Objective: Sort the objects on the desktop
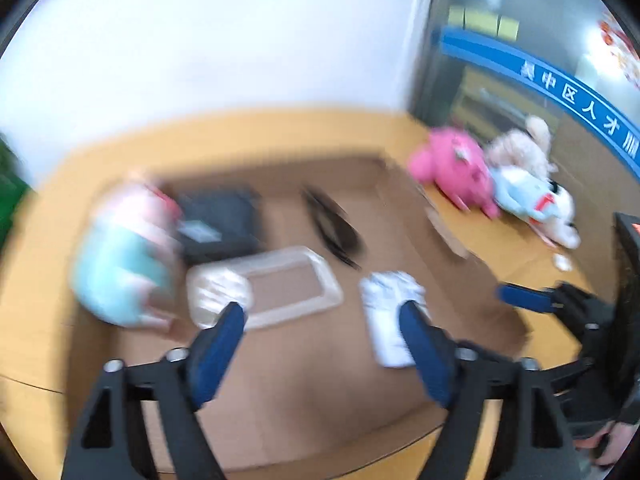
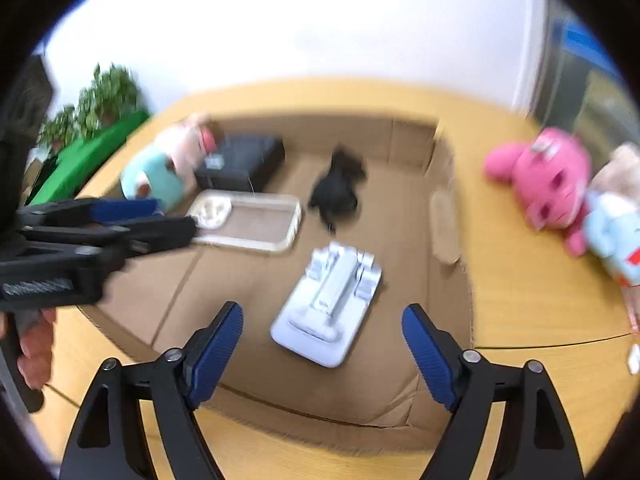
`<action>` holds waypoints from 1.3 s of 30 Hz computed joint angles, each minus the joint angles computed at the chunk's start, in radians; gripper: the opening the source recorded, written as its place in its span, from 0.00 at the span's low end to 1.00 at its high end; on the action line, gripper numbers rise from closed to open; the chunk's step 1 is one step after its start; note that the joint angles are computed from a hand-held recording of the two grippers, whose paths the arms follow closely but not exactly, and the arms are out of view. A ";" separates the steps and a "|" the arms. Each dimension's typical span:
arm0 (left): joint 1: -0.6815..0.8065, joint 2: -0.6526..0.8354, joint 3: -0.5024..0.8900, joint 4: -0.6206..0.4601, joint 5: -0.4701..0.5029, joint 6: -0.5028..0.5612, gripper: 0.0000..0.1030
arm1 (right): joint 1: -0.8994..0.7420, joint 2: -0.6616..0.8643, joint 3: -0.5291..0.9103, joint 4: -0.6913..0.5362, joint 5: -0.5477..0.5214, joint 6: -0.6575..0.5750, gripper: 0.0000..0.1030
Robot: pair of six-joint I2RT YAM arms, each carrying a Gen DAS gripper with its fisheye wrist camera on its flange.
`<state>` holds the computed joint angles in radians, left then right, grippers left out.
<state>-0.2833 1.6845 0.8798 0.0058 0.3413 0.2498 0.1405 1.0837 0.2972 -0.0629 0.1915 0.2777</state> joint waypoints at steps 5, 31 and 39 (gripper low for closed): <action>0.160 -0.167 -0.421 0.565 -0.039 -0.003 0.99 | 0.350 0.027 -0.162 0.251 0.364 0.246 0.82; 0.224 0.306 -0.451 1.066 -0.106 -0.056 1.00 | 0.459 0.606 -0.252 1.001 0.608 0.285 1.00; 0.225 0.308 -0.453 1.071 -0.106 -0.056 1.00 | 0.463 0.602 -0.251 0.993 0.611 0.288 1.00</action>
